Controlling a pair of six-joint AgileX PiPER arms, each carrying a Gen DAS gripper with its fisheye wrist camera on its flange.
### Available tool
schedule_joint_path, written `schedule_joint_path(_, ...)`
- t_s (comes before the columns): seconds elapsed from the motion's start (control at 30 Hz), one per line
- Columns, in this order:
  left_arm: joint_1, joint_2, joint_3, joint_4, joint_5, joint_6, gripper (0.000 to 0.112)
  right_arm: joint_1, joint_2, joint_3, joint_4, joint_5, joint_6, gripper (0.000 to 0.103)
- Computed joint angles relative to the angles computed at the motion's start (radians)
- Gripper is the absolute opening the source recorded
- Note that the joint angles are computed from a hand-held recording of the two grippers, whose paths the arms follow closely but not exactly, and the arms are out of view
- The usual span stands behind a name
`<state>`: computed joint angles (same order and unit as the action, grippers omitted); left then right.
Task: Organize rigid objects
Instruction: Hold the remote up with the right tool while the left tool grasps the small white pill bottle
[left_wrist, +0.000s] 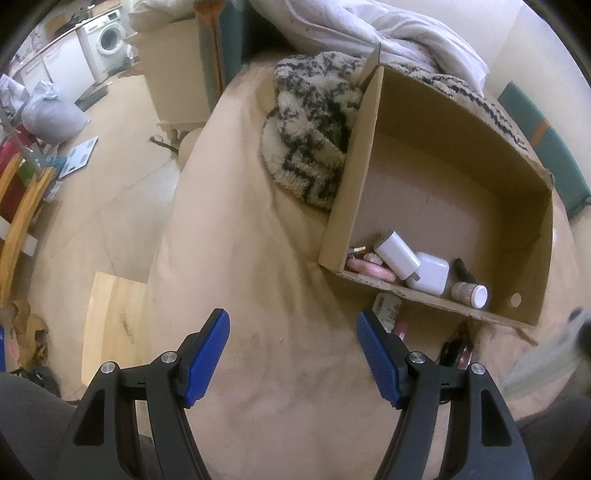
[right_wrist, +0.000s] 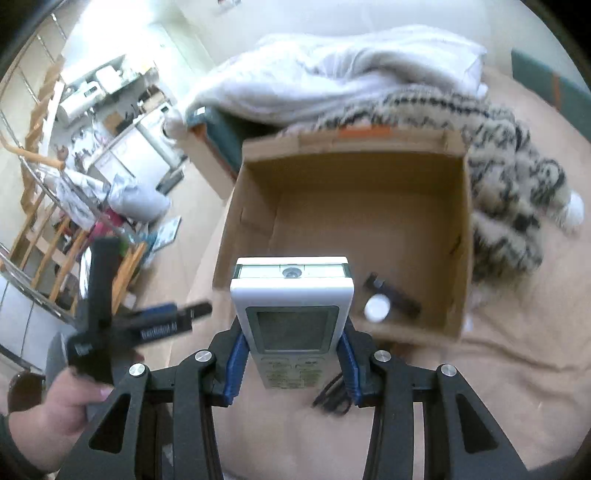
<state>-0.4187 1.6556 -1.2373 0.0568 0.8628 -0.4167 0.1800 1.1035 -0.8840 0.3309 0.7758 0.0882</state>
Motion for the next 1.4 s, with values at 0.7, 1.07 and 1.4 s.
schedule_joint_path(0.7,-0.135,0.368,-0.299,-0.045,0.097,0.125,0.050,-0.254,-0.017,0.098,0.293,0.011,-0.337,0.046)
schedule_joint_path(1.07,-0.183,0.485,-0.395,0.014,0.167,0.074,0.024,-0.268,0.018,0.086,0.318,0.017,-0.358,0.045)
schedule_joint_path(1.4,-0.157,0.380,-0.240,0.056,0.107,0.000,0.024,-0.230,0.020,0.085,0.262,0.005,-0.301,0.046)
